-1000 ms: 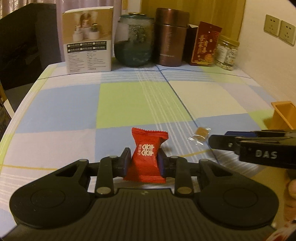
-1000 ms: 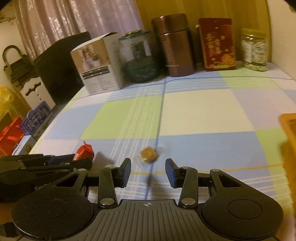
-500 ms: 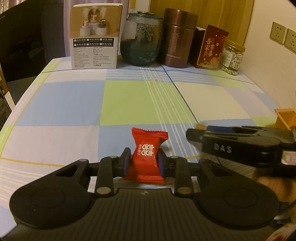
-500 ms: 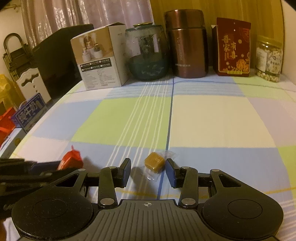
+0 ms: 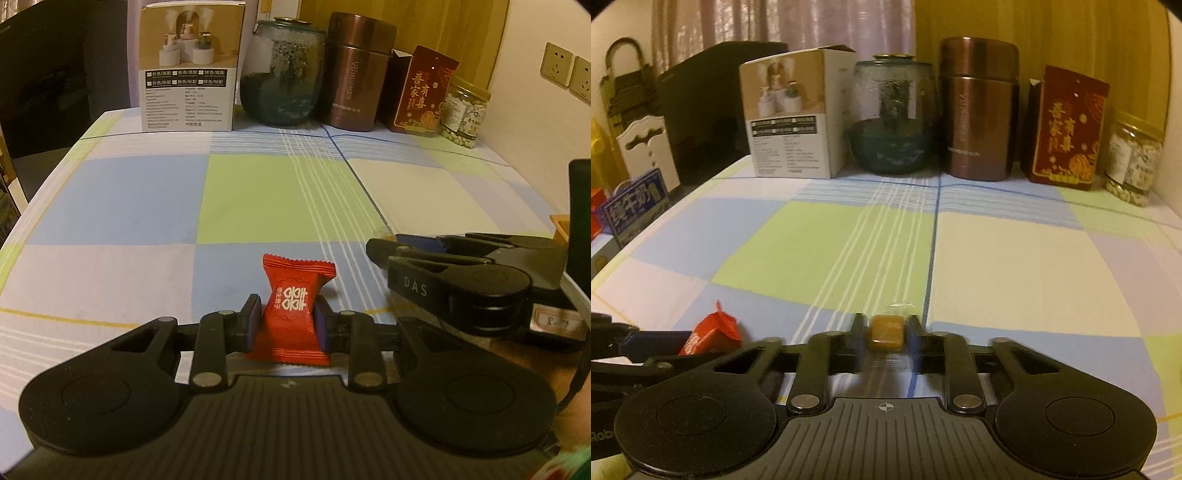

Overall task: Organize snacks
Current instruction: 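Carry the red candy bar and caramel over the orange tray with both grippers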

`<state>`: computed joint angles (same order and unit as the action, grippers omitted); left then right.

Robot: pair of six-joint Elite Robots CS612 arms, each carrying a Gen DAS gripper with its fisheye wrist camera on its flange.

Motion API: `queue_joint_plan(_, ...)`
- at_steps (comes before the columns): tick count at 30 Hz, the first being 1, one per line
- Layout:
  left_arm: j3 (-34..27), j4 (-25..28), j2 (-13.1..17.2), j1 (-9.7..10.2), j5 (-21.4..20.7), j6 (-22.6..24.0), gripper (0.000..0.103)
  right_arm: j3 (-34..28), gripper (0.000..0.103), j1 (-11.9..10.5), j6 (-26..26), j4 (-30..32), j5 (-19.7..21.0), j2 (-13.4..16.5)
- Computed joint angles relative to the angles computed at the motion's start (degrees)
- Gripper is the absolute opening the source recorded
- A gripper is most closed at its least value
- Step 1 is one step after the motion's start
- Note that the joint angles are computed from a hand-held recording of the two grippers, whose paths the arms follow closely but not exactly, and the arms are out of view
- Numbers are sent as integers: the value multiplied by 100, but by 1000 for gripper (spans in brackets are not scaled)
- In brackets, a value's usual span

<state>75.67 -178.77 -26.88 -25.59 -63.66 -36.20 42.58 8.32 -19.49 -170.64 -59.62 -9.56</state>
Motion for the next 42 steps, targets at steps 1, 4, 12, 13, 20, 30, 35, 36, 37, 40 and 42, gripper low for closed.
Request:
queue_joint_plan(1,4,-6,-2,-4,-1,8,27,35,21,-12,-23,27,50,-21)
queue_joint_plan(4,22,-21,-11,-15,-17,23,27,245,21,-45,-56,-26,113,-137)
queue_joint_plan(12,106,-160,-83,-109,-2,12,27,1115,21,-152,281,-463,183,-638)
queue_joint_plan(13,135,-190,-100,-127,0,8,27,1247,21,-169,338,-516,165,-709)
queue_joint_plan(20,510,-297,-327,-313,10,-291,27,2338,21,-353,495,-816,42,-1284)
queue_joint_plan(30,1218,-439,-841,-704,171,-806,27,3628,21,-615,403,-1270,161,-2028)
queue_joint_plan(35,1573,-280,-1116,-948,331,-1257,27,4315,21,-793,412,-1432,269,-2440)
queue_joint_plan(36,1650,-269,-1168,-996,335,-1377,27,4442,21,-826,409,-1471,273,-2516)
queue_joint_plan(37,1718,-273,-1214,-1037,338,-1458,27,4557,21,-861,397,-1499,291,-2589)
queue_joint_plan(40,1920,-235,-1369,-1171,398,-1708,27,4862,21,-949,303,-1618,356,-2769)
queue_joint_plan(42,2043,-295,-1454,-1241,394,-1926,27,5034,21,-1002,249,-1683,401,-2874)
